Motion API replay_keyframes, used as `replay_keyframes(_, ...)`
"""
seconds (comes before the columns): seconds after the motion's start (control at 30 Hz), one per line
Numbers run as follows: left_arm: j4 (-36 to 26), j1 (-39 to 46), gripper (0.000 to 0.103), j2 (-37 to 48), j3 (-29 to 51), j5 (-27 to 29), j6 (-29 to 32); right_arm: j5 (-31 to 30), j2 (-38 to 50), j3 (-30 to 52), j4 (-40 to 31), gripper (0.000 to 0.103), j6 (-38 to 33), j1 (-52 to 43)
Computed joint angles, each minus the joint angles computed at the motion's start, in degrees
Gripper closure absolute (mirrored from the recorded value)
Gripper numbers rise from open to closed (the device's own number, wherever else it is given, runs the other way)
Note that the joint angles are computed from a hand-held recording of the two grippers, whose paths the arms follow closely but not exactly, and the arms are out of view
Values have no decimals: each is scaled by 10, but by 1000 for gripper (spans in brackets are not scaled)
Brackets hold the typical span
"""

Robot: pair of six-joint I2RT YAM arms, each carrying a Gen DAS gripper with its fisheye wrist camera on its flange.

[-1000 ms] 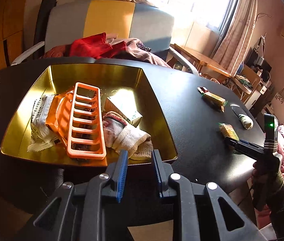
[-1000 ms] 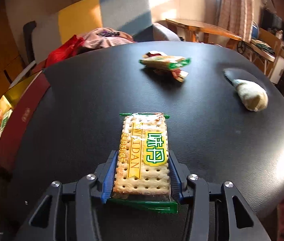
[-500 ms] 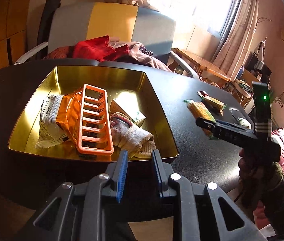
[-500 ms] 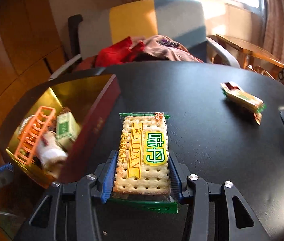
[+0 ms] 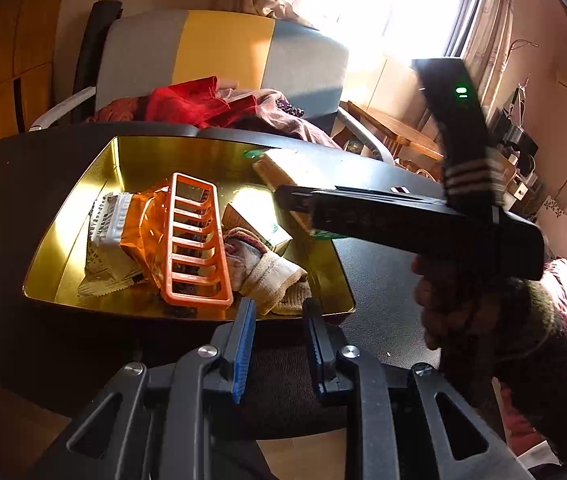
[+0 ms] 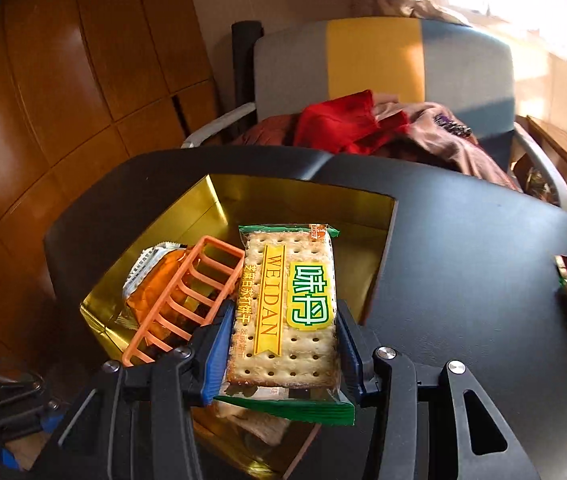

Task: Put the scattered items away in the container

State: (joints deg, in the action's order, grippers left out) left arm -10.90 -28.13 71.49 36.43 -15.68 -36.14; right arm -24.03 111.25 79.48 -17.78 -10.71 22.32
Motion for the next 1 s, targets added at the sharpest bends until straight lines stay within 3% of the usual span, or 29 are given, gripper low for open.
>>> replay_keyframes(0.27,0,16,79,-5,-10,5,-3,-26,76,79,-64,53,-4,17)
replay_keyframes(0.63,-4,12,79,4,-4,3,-2,-54,70,68,-63,49,20,-6)
replay_keyframes(1.0,-18,-24,79,60,60,3,28,-89,33,33,-37,40,57,-117)
